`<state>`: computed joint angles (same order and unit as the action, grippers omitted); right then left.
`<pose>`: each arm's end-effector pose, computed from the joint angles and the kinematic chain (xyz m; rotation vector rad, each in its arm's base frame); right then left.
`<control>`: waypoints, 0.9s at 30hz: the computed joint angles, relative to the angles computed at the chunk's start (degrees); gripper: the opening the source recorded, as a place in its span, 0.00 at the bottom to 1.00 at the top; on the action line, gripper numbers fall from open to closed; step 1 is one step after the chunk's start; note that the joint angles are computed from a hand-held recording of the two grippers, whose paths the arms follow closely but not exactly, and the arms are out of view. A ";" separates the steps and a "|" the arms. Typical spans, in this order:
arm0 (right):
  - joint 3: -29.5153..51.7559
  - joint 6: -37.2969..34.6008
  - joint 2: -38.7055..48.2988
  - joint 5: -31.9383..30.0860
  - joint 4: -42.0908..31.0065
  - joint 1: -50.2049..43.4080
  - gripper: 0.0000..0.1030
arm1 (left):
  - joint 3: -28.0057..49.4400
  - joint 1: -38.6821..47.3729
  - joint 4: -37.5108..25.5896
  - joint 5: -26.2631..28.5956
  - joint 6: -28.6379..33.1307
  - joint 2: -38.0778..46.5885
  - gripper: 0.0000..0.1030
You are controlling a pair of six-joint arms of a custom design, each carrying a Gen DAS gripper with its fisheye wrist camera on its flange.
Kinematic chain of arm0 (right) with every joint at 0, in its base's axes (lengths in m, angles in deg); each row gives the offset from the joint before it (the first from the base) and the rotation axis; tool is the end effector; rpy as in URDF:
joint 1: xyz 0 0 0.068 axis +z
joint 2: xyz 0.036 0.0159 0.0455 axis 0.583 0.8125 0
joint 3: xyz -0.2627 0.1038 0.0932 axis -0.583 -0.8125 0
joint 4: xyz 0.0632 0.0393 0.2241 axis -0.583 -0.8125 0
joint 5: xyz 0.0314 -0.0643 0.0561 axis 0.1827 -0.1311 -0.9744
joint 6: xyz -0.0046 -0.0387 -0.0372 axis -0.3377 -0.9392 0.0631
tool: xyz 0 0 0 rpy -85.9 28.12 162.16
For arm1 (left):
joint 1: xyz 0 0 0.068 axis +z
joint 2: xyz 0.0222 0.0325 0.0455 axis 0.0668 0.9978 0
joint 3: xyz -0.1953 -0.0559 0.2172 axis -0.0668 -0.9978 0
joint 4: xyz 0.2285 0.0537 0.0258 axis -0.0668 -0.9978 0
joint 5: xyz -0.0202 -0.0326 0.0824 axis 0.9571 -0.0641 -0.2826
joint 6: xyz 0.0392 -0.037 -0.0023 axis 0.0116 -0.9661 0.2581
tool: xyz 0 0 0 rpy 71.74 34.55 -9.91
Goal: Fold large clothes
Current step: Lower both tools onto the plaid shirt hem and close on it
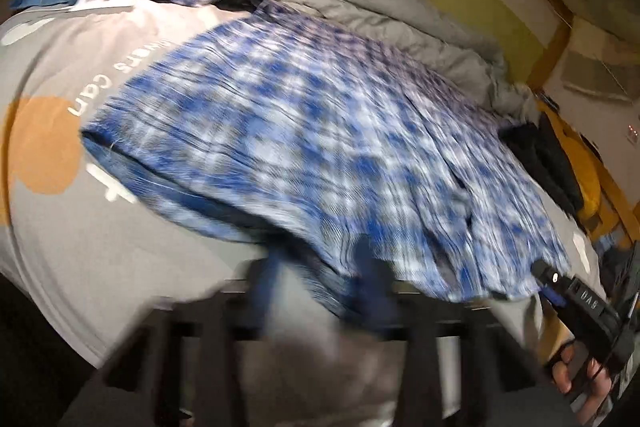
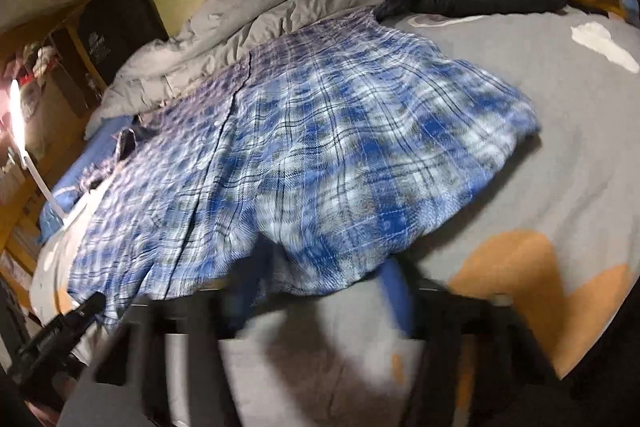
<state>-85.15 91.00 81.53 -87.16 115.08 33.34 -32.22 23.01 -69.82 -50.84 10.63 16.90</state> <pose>0.1808 0.0009 0.1058 0.2456 2.2393 0.3984 0.1383 0.0331 0.1483 -0.3558 2.2847 -0.3885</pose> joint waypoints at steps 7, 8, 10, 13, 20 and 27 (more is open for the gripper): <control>14.09 -4.25 -16.88 6.22 -29.68 4.69 0.03 | 12.13 -15.87 -10.05 -17.54 2.26 -8.63 0.04; 18.03 -4.64 -17.96 6.91 -34.34 4.86 0.03 | 15.16 -16.32 -10.29 -18.68 2.23 -6.32 0.04; 27.62 -5.92 -16.66 7.71 -42.86 4.69 0.03 | 24.31 -16.29 -12.96 -19.41 2.40 1.61 0.04; 40.09 -7.77 -9.35 8.16 -49.23 4.42 0.03 | 38.09 -15.89 -17.16 -19.10 3.11 15.65 0.04; 64.48 -7.33 12.51 6.62 -61.29 4.22 0.03 | 57.39 -14.33 -23.09 -16.19 2.97 37.51 0.04; 65.59 -9.84 13.95 5.91 -60.87 3.76 0.60 | 54.70 -13.78 -18.48 -14.88 7.57 38.07 0.50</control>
<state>-19.56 81.15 95.47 -81.25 54.21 37.10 22.48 9.23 -88.30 -65.72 18.20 54.97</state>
